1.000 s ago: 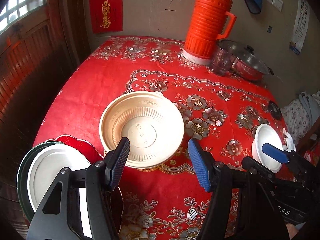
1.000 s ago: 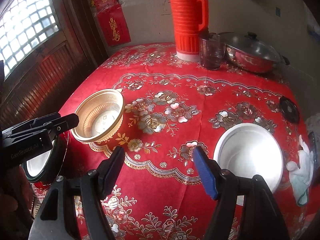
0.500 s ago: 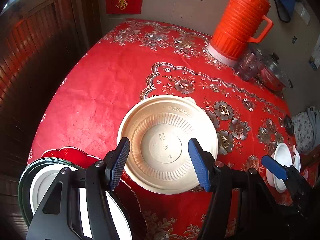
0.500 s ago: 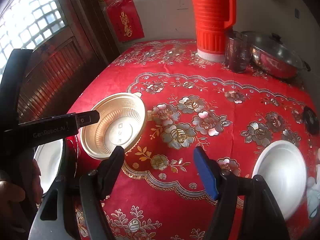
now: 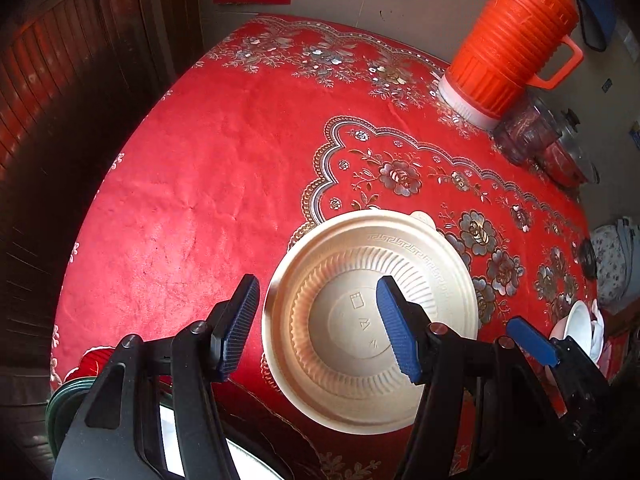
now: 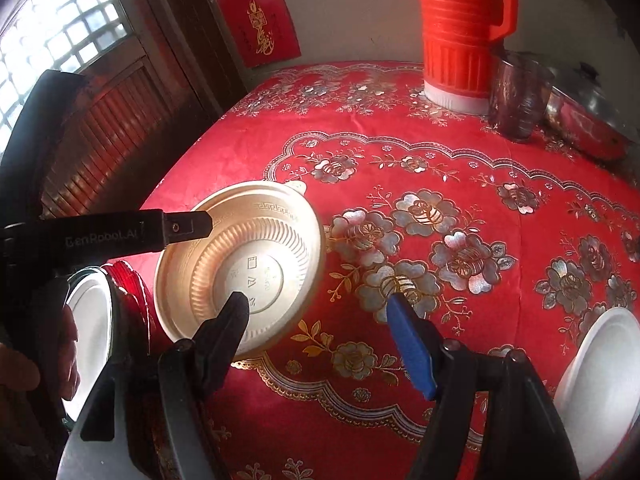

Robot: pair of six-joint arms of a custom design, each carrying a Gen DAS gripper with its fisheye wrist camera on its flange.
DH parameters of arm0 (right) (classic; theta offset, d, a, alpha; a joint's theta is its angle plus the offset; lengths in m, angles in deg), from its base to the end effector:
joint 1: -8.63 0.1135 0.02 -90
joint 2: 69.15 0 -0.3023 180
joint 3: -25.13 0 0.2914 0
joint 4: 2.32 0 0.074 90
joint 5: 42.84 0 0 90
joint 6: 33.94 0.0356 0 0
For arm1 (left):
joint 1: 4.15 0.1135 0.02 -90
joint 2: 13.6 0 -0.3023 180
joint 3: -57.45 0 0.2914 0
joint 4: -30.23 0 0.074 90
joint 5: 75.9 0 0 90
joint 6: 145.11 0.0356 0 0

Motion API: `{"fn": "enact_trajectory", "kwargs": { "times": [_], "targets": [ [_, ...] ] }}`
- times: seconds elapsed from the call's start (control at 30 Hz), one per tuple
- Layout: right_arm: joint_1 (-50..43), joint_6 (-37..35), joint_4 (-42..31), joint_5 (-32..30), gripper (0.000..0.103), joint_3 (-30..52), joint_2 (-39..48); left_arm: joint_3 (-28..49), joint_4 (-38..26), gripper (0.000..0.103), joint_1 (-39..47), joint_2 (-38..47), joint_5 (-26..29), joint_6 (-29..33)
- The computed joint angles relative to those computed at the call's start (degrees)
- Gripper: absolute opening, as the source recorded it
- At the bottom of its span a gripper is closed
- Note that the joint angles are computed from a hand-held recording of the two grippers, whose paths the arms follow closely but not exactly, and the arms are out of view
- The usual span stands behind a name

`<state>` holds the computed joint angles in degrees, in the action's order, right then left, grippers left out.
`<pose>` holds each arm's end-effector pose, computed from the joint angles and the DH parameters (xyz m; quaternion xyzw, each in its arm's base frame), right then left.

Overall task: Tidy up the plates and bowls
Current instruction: 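Grip the tan bowl's rim with the left tool and lift it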

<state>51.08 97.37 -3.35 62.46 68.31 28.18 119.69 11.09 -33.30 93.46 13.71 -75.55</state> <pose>0.2211 0.1895 0.0882 0.0304 0.9460 0.1034 0.3056 0.3176 -0.1768 0.0986 0.0732 0.9715 -0.0915 0.2059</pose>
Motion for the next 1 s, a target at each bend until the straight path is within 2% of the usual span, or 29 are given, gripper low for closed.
{"fn": "enact_trajectory", "kwargs": {
  "times": [0.33, 0.5, 0.57, 0.6, 0.63, 0.67, 0.73, 0.77, 0.87, 1.0],
  "targets": [
    [-0.67, -0.29, 0.04, -0.61, 0.072, 3.61, 4.67, 1.89, -1.64, 0.061, 1.9, 3.76, 0.91, 0.73],
    [-1.3, -1.35, 0.02, -0.99, 0.071, 5.22, 7.04, 2.34, -2.26, 0.061, 0.94, 4.79, -0.89, 1.09],
    [-1.47, -1.84, -0.17, -0.82, 0.058, 5.53, 7.59, 1.96, -1.85, 0.058, 0.91, 4.62, -0.7, 0.97],
    [-1.61, -2.03, -0.08, -1.08, 0.047, 5.61, 7.81, 1.97, -1.99, 0.053, 0.74, 4.57, -1.15, 0.94],
    [-1.8, -2.35, -0.18, -1.25, 0.036, 5.82, 8.18, 2.16, -2.32, 0.042, 0.45, 4.67, -1.74, 1.05],
    [-1.82, -2.65, -0.43, -1.02, 0.032, 6.01, 8.43, 2.3, -2.5, 0.035, 0.19, 4.77, -2.12, 1.09],
    [-1.68, -2.81, -0.76, -0.14, 0.018, 6.03, 8.46, 2.35, -2.62, 0.028, -0.35, 4.85, -2.52, 1.2],
    [-1.57, -2.93, -0.91, 0.47, 0.017, 5.93, 8.32, 2.19, -2.46, 0.024, -0.58, 4.76, -2.48, 1.29],
    [-1.14, -3.17, -1.83, 2.23, 0.014, 5.4, 7.25, 1.38, -1.71, 0.021, -1.33, 3.95, -2.65, 1.06],
    [-0.4, -3.13, -3.17, 4.45, 0.013, 4.33, 5.39, 0.1, -1.1, 0.021, -3.04, 2.53, -3.41, 0.69]
  ]
}}
